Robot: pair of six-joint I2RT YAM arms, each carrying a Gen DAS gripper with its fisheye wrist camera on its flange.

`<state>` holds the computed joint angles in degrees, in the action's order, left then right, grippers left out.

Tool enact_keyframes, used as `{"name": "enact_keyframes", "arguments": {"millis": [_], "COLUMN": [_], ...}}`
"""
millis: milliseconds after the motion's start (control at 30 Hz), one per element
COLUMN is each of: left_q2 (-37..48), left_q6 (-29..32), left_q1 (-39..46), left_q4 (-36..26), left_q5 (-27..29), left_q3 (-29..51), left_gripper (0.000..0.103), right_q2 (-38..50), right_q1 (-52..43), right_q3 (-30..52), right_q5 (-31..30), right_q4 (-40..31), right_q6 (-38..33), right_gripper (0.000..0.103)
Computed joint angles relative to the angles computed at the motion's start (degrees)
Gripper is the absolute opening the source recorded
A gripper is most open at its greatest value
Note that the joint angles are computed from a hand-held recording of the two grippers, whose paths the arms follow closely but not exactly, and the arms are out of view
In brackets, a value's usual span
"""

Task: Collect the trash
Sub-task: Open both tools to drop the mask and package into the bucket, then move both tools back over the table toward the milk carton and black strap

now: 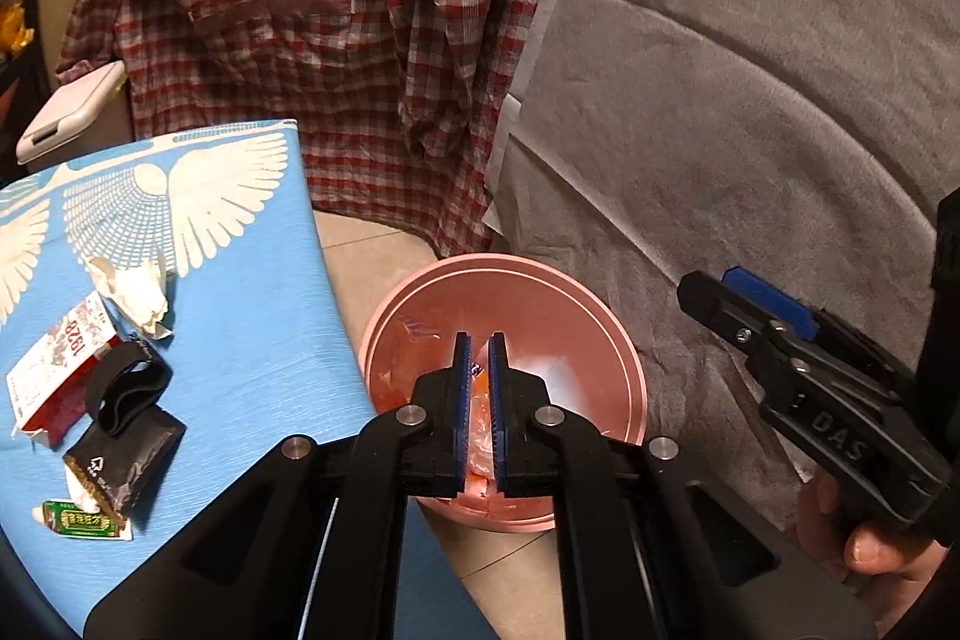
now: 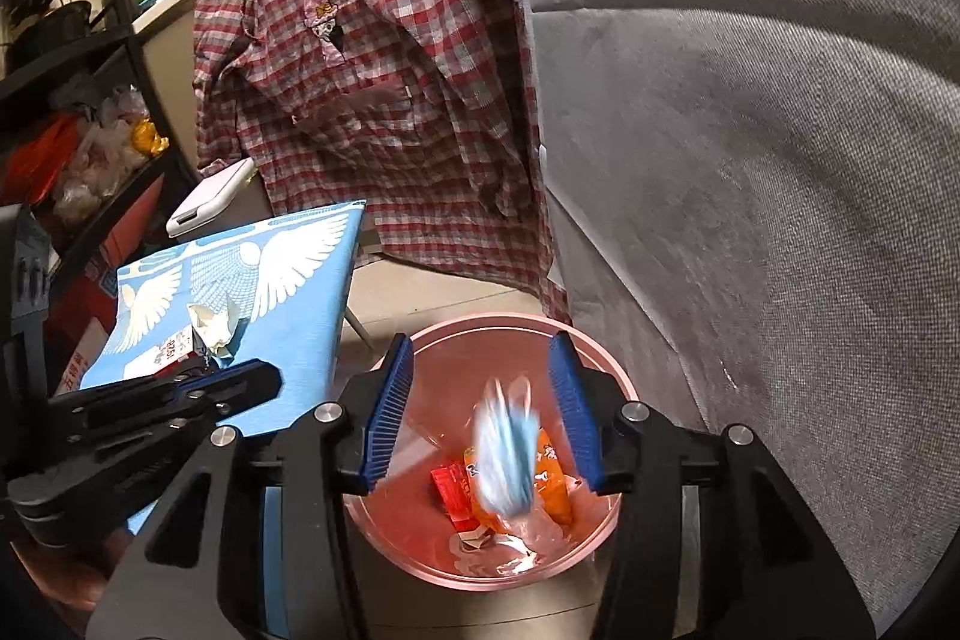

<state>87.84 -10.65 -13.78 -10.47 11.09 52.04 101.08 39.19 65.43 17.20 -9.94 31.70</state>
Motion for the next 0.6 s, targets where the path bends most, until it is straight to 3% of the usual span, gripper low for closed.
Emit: {"name": "enact_keyframes", "arguments": {"millis": [167, 400, 533, 600], "left_q2": [-4.8, -16.2, -21.4, -22.9], "left_q6": [1.4, 7.9, 12.9, 15.3], "left_q1": [1.8, 8.6, 18.8, 24.5], "left_q4": [-1.2, -3.7, -8.0, -9.8], "left_q5": [-0.3, 0.4, 5.8, 9.2], "left_q3": [-2.1, -7.2, -7.6, -7.4], "left_gripper": [0.006, 0.006, 0.007, 0.014], "right_q2": [-1.2, -4.4, -5.1, -4.4], "right_q1": [1.2, 5.6, 7.2, 8.5], "right_q3": [-0.9, -3.4, -3.7, -2.5], "right_q5": [1.7, 5.8, 3.8, 3.8], "right_q4": [1.7, 6.7, 8.0, 7.4], "right_q6": [-0.7, -3.5, -2.6, -1.9], "right_gripper": [0.048, 0.048, 0.048, 0.048]}}
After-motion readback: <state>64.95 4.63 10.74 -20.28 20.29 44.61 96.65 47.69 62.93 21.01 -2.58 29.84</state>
